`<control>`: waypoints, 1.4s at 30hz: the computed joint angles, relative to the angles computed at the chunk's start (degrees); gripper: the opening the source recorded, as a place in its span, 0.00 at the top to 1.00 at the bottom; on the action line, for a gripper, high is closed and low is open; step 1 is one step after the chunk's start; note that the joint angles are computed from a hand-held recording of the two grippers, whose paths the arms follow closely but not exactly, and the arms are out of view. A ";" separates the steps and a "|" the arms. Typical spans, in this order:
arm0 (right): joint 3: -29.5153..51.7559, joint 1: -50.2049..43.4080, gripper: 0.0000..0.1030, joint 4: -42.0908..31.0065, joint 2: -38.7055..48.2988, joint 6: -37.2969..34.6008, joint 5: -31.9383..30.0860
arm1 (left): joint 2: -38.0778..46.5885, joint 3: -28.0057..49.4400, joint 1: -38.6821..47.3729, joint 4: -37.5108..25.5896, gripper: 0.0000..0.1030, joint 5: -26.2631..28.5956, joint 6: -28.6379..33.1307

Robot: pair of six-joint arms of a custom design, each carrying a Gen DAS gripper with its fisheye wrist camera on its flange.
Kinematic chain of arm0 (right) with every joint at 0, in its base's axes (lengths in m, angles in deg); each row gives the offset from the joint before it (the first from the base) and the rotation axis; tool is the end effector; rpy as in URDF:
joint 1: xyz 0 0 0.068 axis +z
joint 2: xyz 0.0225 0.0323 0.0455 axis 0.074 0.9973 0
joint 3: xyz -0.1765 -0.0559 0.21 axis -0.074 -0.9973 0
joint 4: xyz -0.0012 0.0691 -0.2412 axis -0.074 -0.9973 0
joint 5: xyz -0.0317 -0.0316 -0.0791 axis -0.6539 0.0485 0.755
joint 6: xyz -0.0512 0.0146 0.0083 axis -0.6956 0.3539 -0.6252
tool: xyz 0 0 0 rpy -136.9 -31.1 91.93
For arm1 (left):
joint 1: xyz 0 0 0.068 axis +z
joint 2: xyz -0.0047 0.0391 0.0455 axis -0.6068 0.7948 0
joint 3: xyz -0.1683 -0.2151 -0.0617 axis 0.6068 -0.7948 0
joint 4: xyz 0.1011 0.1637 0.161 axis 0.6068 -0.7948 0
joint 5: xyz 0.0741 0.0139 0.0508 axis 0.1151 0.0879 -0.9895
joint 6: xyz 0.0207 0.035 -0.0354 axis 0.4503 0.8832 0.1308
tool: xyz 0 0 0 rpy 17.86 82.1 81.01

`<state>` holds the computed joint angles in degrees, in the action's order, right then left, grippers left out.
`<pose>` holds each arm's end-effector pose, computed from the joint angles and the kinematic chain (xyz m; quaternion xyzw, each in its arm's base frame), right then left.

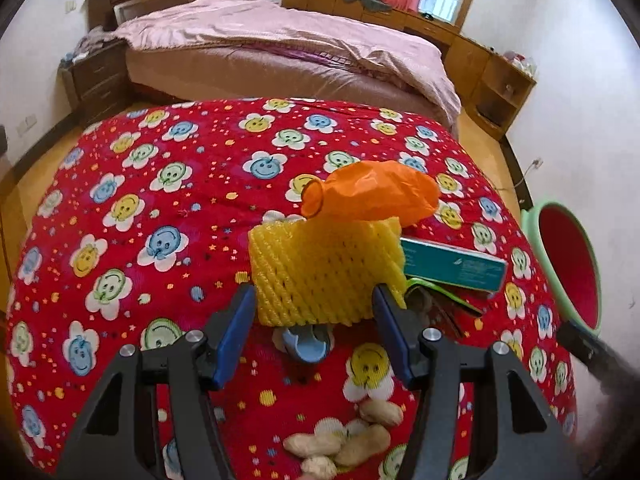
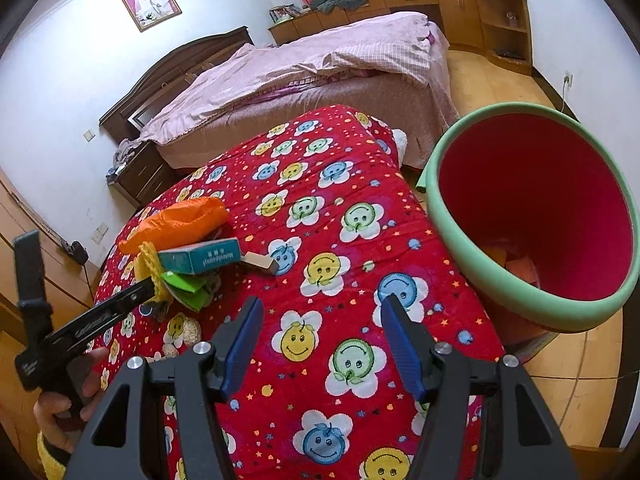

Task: Collect trash
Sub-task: 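Grasp the yellow mesh foam sleeve with the left tool, then grasp the blue plastic slide piece with the right tool while the left tool holds the foam sleeve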

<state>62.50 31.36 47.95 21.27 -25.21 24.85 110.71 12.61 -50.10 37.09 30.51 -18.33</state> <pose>0.1452 0.0693 0.1025 0.1108 0.9310 0.1340 0.3209 0.2492 -0.0597 0.0949 0.0179 0.9464 -0.1106 0.3028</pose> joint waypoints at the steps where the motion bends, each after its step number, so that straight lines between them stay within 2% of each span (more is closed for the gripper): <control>1: -0.05 0.15 0.38 0.12 0.14 0.11 0.08 | 0.65 0.22 0.60 0.37 0.42 0.70 -0.54; 4: -0.17 -0.21 0.38 1.06 1.17 0.03 -0.49 | 2.13 0.55 2.31 1.48 0.44 3.24 -1.61; 6: -0.24 -0.47 0.38 2.15 2.30 -0.12 -0.88 | 3.15 1.01 2.73 1.31 0.62 3.73 -1.53; 8: -0.28 -0.55 0.38 2.87 3.04 -0.15 -1.15 | 4.34 1.30 3.47 1.47 0.68 5.22 -1.51; 10: -0.24 -0.55 0.38 3.84 4.11 -0.20 -1.43 | 4.23 0.49 4.04 2.73 0.78 6.34 -1.75; 15: -0.15 -0.16 0.38 3.91 4.33 -0.15 -1.47 | 0.02 -2.42 4.30 4.09 0.83 7.37 -1.41; 20: 0.27 0.76 0.38 3.49 4.18 -0.08 -1.09 | -6.11 -5.04 5.96 2.88 0.83 10.35 -1.32; 26: 1.67 3.26 0.38 3.09 4.67 0.33 -0.53 | -11.61 -6.98 9.39 -0.69 0.83 16.50 -0.94; 29: 2.28 5.21 0.38 2.90 4.80 0.77 0.29 | -12.00 -7.90 10.41 -1.95 0.83 16.98 0.16; 31: 2.49 6.27 0.38 3.07 5.08 1.08 0.59 | -12.12 -8.62 10.21 -2.12 0.82 15.44 0.73; 33: 2.68 7.26 0.38 3.07 5.41 1.46 0.97 | -12.11 -9.20 9.49 -2.35 0.69 12.42 1.23; 35: 2.79 7.79 0.38 3.09 5.64 1.75 1.10 | -12.18 -9.97 9.48 -1.85 0.61 10.83 1.71; 42: 3.18 9.31 0.38 2.18 4.99 2.37 1.97 | -10.90 -9.67 10.86 -1.23 0.53 9.54 3.00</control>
<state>65.67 40.67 50.13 26.26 -22.84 26.82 99.81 2.94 -39.24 35.86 40.04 -15.33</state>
